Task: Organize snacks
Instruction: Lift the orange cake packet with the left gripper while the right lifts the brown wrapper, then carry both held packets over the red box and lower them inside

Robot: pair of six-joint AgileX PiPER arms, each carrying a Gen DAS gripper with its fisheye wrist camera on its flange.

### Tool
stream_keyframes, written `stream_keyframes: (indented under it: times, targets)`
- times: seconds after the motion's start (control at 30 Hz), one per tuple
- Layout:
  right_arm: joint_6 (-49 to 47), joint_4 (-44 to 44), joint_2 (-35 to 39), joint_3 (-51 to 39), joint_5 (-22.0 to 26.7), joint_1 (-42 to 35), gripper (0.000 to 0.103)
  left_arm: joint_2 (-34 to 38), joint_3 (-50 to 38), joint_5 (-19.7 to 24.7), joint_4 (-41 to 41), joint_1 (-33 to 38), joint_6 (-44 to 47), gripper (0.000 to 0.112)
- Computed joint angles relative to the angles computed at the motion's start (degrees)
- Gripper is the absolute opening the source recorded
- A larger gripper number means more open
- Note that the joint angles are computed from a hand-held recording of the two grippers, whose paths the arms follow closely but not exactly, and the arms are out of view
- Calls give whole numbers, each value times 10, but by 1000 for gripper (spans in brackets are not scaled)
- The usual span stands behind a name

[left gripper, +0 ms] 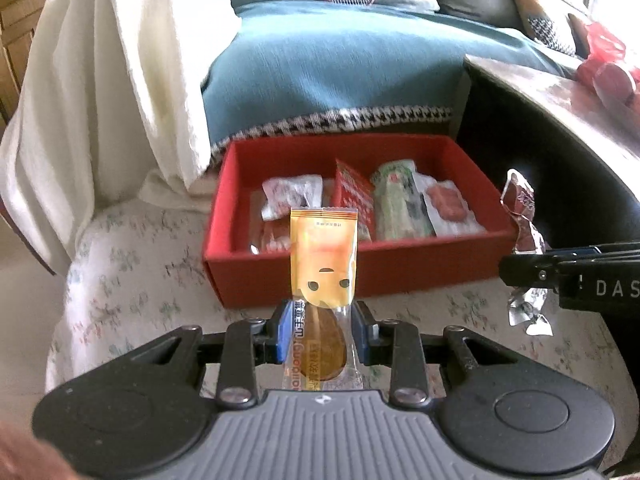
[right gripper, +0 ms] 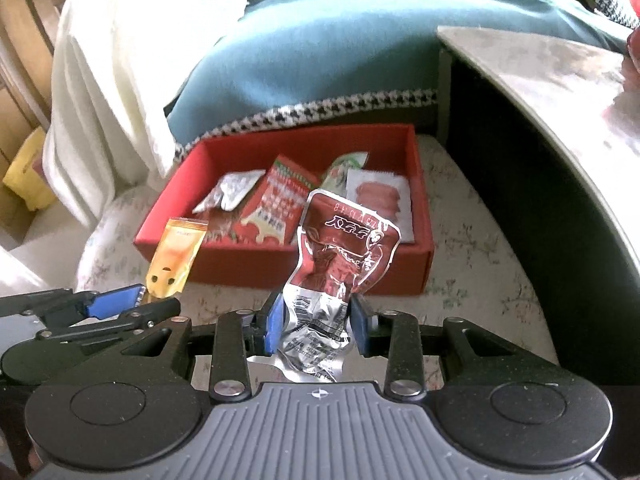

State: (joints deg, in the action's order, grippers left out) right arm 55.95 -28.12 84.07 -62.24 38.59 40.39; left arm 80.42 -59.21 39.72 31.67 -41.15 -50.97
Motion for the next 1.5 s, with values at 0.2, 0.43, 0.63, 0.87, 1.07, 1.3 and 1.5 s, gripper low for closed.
stream_keyframes:
  times: [0.2,0.43,0.63,0.87,1.07,1.3,1.5]
  targets:
    - [9,-21,16,-27,-8,-14,43,18,-25,-9,-1,26,14,25]
    - [5,-30,39,-57,-9,-26,43,43,-52,-19,4,44,24,25]
    - [1,-35,59,-80,-11,-36,43,61,-74,-20,13,53,27,25]
    - [-14,-30,87,-107,-15,-57,43,89,-110,-24,19,66,35,25]
    - [-34,-22,115,-132,-11,-68,43,119,-138,-26,12,83,50,25]
    - [-53,-13,139,-156,-10,-82,43,147,-166,-23,11,89,56,25]
    - [-56,-15,156,-167,-9,-90,43,175,-196,-22,13,89,67,25]
